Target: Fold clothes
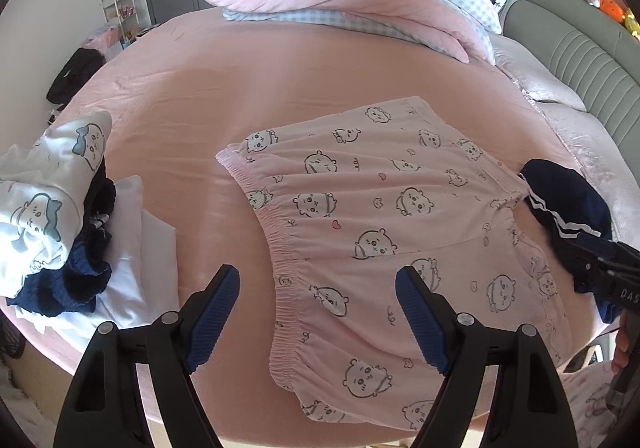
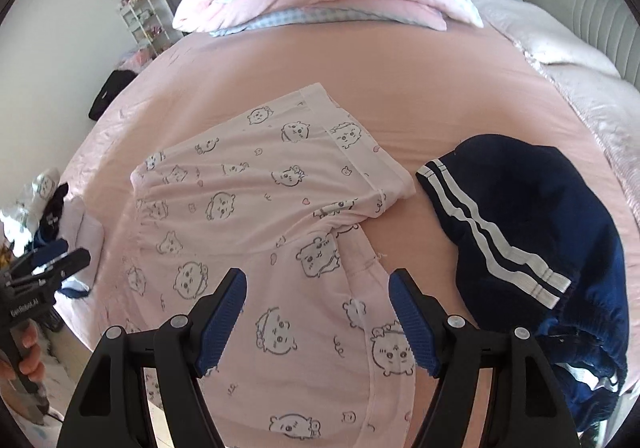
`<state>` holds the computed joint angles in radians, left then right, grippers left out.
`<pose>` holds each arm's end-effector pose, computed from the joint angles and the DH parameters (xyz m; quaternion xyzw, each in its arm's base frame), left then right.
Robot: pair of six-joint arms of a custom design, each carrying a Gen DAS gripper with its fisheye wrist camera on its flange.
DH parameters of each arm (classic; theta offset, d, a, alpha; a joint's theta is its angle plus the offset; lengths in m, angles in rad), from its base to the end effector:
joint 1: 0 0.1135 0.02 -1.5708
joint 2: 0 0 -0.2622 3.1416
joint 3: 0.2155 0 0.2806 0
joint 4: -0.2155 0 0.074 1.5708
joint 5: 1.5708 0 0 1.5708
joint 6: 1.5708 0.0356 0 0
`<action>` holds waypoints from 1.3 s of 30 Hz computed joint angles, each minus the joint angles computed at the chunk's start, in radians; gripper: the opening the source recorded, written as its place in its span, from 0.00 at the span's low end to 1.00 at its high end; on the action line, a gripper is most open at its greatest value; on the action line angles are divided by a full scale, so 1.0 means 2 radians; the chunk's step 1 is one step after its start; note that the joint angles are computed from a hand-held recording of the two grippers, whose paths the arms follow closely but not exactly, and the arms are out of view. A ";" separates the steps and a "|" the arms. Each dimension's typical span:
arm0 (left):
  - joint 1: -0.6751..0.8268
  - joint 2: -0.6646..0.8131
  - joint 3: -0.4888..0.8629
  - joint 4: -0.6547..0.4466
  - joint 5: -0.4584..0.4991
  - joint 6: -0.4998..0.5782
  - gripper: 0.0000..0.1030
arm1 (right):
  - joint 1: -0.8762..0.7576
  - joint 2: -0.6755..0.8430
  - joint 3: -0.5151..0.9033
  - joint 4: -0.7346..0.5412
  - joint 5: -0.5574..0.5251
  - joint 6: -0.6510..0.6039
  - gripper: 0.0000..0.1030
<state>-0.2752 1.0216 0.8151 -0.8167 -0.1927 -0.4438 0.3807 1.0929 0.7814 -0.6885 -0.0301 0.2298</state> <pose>0.2140 -0.0533 0.2467 -0.1066 0.9527 -0.0080 0.2845 0.2205 0.0894 0.2272 -0.0765 0.9564 0.0984 0.2642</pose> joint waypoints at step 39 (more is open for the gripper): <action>-0.014 -0.212 -0.165 -0.022 -0.002 0.019 0.77 | 0.042 -0.240 -0.145 -0.157 0.030 0.138 0.71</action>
